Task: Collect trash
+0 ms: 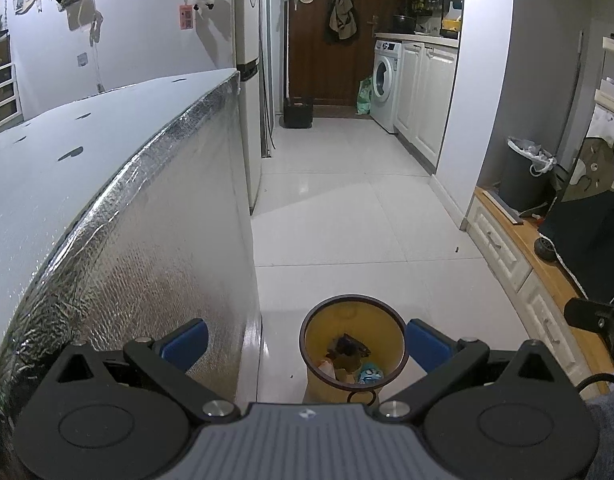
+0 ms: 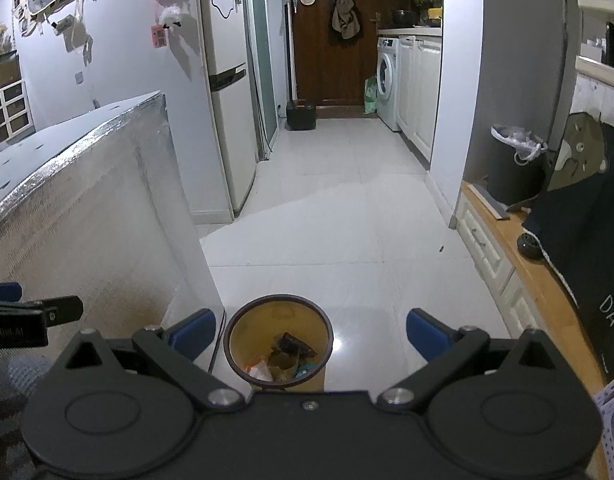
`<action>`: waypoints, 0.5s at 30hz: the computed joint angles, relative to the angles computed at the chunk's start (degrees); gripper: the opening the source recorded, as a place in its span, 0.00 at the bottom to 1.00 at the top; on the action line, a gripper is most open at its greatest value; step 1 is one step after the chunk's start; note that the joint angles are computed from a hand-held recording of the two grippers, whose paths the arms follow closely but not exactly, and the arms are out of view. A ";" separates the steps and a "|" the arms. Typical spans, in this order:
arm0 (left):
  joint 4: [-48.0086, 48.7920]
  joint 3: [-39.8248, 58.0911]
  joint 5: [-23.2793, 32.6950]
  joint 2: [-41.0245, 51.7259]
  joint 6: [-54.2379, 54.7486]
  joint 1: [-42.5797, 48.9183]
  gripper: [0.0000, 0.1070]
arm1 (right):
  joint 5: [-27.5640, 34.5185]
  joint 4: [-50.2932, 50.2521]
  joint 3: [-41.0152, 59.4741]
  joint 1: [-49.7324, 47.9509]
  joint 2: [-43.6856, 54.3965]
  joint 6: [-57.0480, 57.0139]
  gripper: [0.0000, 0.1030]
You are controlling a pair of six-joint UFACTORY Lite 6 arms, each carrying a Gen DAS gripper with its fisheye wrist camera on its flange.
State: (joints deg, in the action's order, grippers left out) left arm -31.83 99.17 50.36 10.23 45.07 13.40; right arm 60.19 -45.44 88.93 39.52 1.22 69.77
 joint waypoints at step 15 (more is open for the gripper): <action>-1.06 -0.77 0.30 -0.14 1.16 0.57 0.96 | -0.03 0.45 0.74 -0.06 0.96 0.01 1.00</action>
